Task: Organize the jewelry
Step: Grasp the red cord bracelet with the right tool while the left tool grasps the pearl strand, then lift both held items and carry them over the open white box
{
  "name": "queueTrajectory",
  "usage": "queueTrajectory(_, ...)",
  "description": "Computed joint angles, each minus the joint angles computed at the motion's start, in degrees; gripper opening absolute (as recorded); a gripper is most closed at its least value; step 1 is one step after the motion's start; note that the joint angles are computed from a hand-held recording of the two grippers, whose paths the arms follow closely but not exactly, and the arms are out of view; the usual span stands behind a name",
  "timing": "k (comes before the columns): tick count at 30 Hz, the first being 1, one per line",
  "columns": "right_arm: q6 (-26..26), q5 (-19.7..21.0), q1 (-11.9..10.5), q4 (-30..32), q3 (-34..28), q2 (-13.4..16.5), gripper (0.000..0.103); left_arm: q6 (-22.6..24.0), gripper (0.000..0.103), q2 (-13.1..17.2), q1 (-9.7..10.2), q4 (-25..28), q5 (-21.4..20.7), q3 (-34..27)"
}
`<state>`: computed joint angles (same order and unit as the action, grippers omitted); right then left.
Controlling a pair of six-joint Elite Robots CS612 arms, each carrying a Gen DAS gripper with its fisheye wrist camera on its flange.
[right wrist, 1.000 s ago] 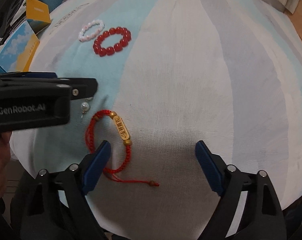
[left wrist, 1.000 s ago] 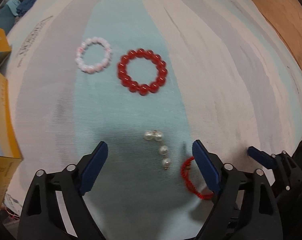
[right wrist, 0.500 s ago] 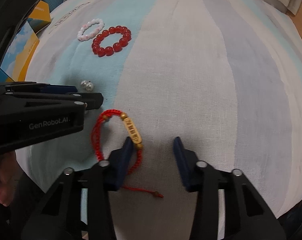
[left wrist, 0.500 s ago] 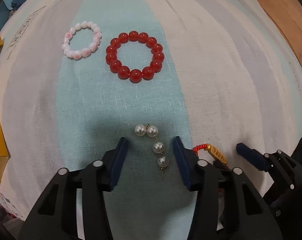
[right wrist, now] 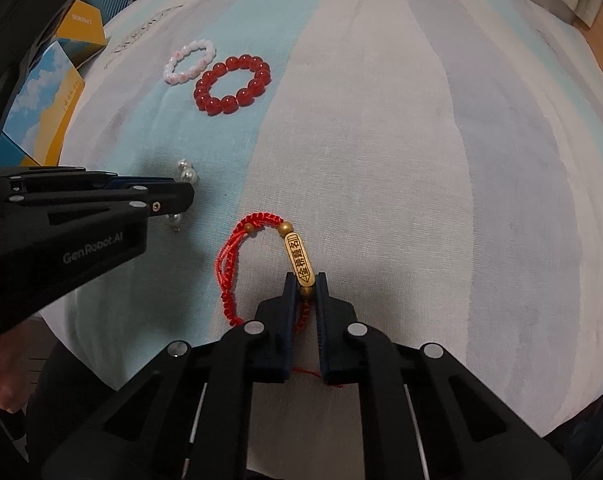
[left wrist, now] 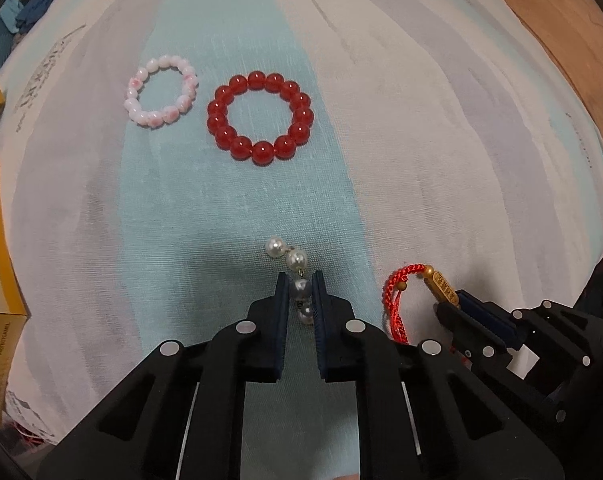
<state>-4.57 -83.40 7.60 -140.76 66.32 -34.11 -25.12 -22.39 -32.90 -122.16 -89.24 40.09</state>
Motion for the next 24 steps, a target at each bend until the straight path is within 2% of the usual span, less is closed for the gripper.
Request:
queueTrajectory(14,0.30,-0.04,0.06,-3.73,2.50,-3.16,0.008,-0.12,0.011,-4.12,-0.21,-3.17,2.94,4.82)
queueTrajectory(24,0.58,0.60,0.97,-4.75,0.92,-4.02,0.008,-0.59,0.011,-9.05,0.56,-7.20,6.21,11.08)
